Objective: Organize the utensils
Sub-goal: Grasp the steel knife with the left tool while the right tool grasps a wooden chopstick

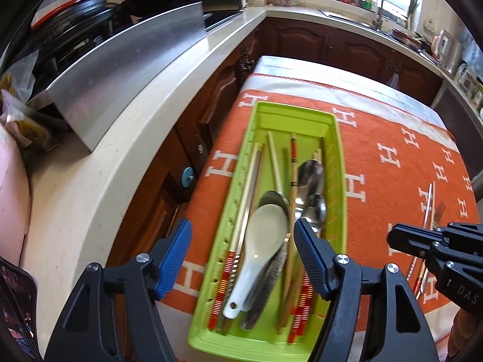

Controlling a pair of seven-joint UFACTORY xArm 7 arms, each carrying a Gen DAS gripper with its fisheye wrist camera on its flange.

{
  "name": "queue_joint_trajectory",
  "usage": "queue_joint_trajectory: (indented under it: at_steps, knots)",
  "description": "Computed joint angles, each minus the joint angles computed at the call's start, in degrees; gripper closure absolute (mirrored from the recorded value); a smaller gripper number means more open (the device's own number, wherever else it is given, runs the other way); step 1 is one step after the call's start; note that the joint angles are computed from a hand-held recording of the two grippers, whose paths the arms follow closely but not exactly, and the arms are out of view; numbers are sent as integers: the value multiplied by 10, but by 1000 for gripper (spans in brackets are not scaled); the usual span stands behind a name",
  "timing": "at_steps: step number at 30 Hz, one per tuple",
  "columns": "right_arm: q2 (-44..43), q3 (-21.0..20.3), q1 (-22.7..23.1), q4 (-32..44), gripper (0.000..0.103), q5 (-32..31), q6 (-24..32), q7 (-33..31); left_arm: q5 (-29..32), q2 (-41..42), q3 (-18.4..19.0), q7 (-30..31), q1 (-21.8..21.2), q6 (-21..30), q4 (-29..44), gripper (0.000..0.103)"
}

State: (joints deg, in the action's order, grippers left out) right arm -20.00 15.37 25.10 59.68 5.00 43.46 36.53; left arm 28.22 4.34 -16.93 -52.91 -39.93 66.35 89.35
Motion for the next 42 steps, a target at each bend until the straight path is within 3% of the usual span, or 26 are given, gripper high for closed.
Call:
queue_joint_trajectory:
  at_steps: [10, 24, 36, 40, 42]
  knots:
    - [-142, 27, -42, -83, 98, -78, 73, 48, -8, 40, -5, 20, -34, -41, 59, 35]
    - [-291, 11, -73, -189, 98, -52, 122, 93, -66, 165, 21, 102, -124, -45, 198, 34]
    - [-343, -6, -79, -248, 98, -21, 118, 100, -154, 251, 40, 173, -142, -36, 279, 35]
    - [-346, -7, -79, -255, 98, -15, 111, 99, -165, 298, 47, 202, -161, -10, 333, 49]
    - [-348, -8, -79, -259, 98, -13, 108, 98, -169, 322, 53, 215, -173, 5, 362, 52]
